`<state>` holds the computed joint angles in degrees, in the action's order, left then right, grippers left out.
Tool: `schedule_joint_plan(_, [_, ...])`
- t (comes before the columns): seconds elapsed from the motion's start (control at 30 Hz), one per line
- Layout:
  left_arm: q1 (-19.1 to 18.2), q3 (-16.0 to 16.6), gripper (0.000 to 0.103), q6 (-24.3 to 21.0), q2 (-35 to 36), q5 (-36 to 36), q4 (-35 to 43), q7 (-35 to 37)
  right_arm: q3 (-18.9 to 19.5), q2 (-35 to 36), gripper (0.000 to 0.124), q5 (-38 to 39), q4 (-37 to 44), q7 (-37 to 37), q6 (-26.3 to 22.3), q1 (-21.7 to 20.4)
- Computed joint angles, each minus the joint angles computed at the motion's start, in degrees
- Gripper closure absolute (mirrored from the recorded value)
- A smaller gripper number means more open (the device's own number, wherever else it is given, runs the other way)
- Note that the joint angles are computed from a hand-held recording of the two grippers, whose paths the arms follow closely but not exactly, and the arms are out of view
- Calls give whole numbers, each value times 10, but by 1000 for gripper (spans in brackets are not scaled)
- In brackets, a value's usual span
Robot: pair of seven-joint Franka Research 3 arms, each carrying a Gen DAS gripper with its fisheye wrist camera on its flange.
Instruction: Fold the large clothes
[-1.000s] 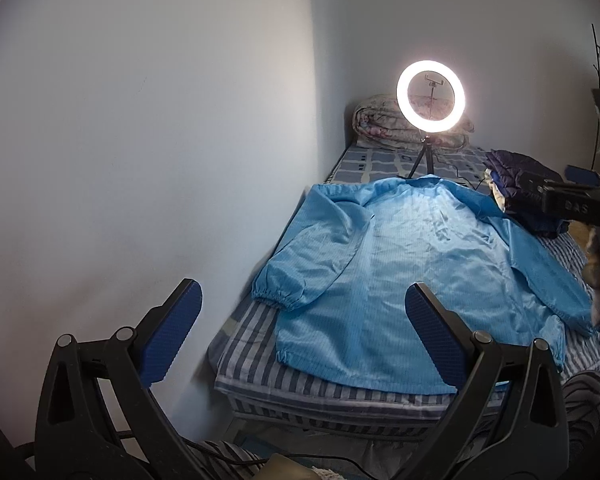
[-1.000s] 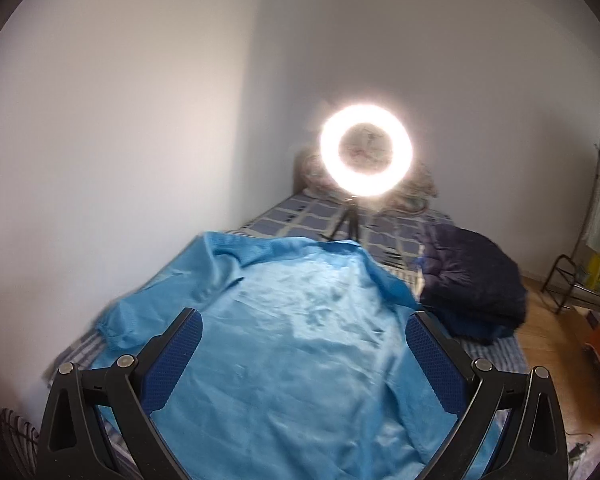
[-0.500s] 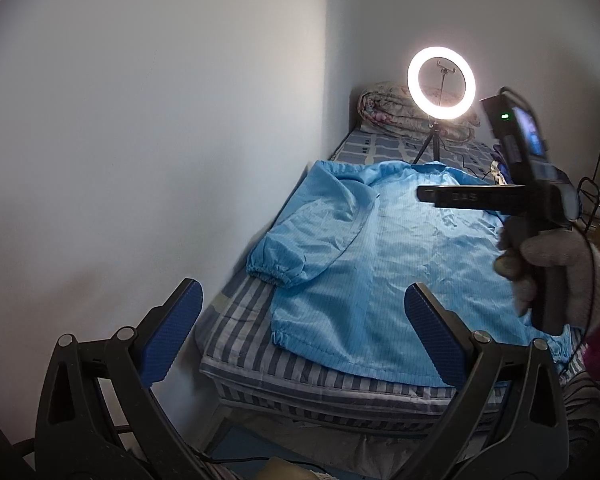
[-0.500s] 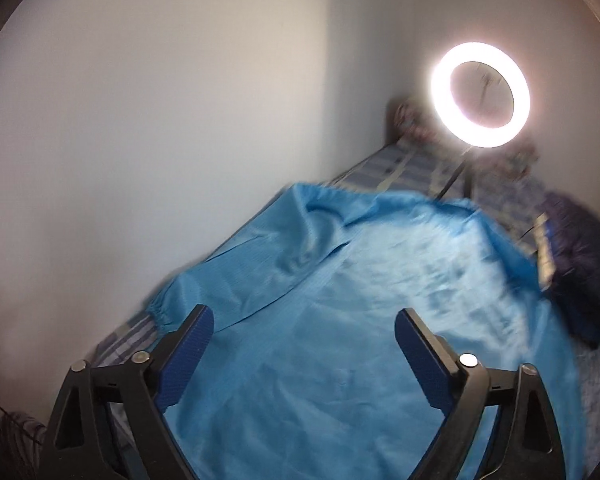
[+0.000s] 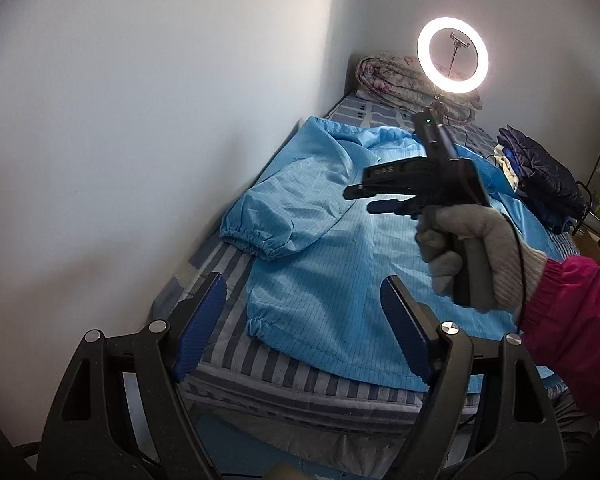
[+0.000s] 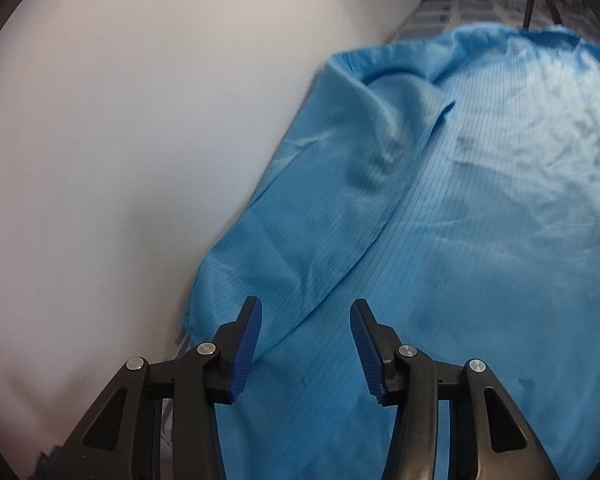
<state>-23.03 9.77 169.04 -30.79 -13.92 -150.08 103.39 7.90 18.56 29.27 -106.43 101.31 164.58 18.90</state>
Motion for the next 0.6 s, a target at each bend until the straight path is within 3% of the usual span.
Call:
schedule_joint_plan(0.2, [-3, 6, 21, -17, 32, -20, 20, 7, 55, 67, 75, 127, 59, -41, -6, -54])
schedule_joint_plan(0.3, [0, 4, 21, -18, 49, -35, 30, 14, 48, 83, 77, 130, 78, -45, -5, -45])
schedule_joint_plan(0.4, [1, 2, 21, -24, 66, -56, 43, 25, 33, 103, 96, 101, 112, -35, -29, -32])
schedule_joint_plan(0.47, [4, -3, 21, -23, 69, -66, 45, 35, 30, 110, 120, 88, 122, -34, -41, -29])
schedule_joint_plan(0.6, [13, -13, 21, -16, 76, -76, 46, 46, 29, 101, 124, 79, 111, -45, -39, -29])
